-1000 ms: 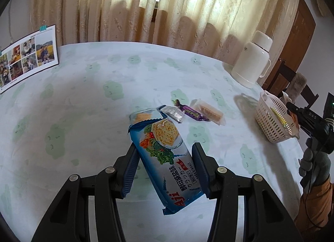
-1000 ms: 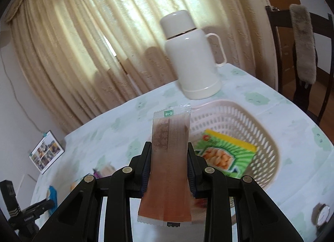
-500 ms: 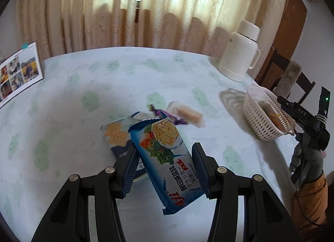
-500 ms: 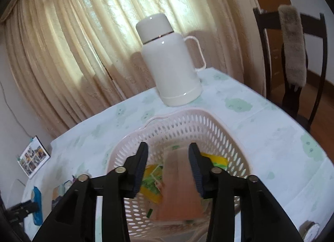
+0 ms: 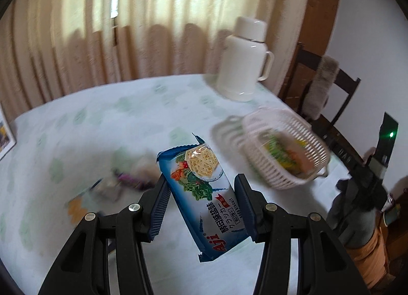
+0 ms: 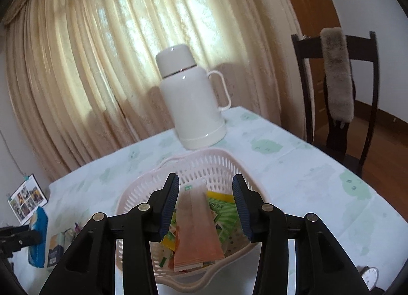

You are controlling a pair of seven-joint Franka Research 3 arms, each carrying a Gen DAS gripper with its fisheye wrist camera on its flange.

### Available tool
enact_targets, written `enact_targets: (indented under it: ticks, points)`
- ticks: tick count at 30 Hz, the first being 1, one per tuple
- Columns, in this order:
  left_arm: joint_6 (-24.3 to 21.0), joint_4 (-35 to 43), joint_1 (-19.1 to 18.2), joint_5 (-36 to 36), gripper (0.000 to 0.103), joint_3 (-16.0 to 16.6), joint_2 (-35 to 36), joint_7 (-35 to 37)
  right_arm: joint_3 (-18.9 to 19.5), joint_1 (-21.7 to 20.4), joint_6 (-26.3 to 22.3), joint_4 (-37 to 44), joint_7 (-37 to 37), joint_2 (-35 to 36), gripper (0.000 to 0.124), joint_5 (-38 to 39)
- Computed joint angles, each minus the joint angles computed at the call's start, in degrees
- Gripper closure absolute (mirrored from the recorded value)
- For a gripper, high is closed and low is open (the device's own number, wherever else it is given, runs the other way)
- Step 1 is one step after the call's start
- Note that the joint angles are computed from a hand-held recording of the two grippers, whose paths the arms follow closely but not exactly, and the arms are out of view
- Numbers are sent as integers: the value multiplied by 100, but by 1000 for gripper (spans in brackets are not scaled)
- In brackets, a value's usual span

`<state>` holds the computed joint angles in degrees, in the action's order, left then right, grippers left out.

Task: Organize snacks

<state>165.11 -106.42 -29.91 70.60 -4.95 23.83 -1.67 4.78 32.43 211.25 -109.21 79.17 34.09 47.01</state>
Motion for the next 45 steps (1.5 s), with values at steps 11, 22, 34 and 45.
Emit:
enact_targets:
  ticks: [11, 22, 34, 45]
  points:
    - [335, 1740, -220, -1110, 55, -45, 1203, 1421, 221, -264, 247, -259, 543, -82, 78, -444]
    - [162, 2901, -201, -2696, 49, -398, 2153, 3340, 191, -287, 306, -383, 887, -135, 78, -536]
    - [541, 2345, -756, -3220, 28, 524, 1819, 3095, 126, -197, 271, -359, 802, -145, 77, -378]
    - [547, 1387, -1119, -2411, 28, 1149, 1172, 1865, -11, 43, 363, -268, 292, -97, 77, 5]
